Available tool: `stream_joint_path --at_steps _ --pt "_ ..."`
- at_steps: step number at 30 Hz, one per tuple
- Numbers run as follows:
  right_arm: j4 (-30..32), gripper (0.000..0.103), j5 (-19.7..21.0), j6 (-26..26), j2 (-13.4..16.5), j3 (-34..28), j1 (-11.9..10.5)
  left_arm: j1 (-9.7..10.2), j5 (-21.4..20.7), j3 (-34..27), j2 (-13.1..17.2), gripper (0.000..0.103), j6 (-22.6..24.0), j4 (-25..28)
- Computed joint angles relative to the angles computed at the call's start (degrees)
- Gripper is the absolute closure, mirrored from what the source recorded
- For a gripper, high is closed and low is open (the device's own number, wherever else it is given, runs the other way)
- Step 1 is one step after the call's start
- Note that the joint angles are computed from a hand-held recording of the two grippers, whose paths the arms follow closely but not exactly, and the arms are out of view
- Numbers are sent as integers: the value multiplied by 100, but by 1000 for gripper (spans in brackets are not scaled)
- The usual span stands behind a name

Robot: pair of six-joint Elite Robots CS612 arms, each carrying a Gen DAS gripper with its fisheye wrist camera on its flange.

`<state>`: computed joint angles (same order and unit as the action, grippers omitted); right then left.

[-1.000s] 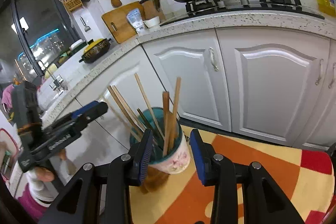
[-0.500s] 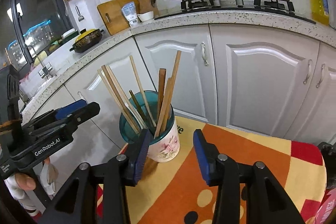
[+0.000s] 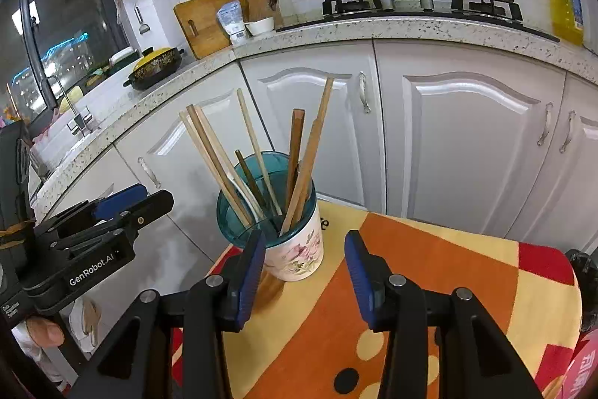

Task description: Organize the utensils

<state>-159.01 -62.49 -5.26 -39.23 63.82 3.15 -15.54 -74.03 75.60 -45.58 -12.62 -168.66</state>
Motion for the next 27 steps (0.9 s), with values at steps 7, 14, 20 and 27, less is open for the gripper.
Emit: stream_joint_path --at_steps 7,14,20,27 --pt "6 60 -57 -75 -4 1 31 -8 136 73 -32 60 -1 -30" --pt "-13 59 -196 -109 -7 -1 54 -24 338 134 -48 60 3 -109" --pt "15 59 -238 -125 4 -15 65 -24 364 148 -54 60 -60 -123" --pt "10 58 -259 -138 31 -44 70 -17 376 143 -45 60 -65 -143"
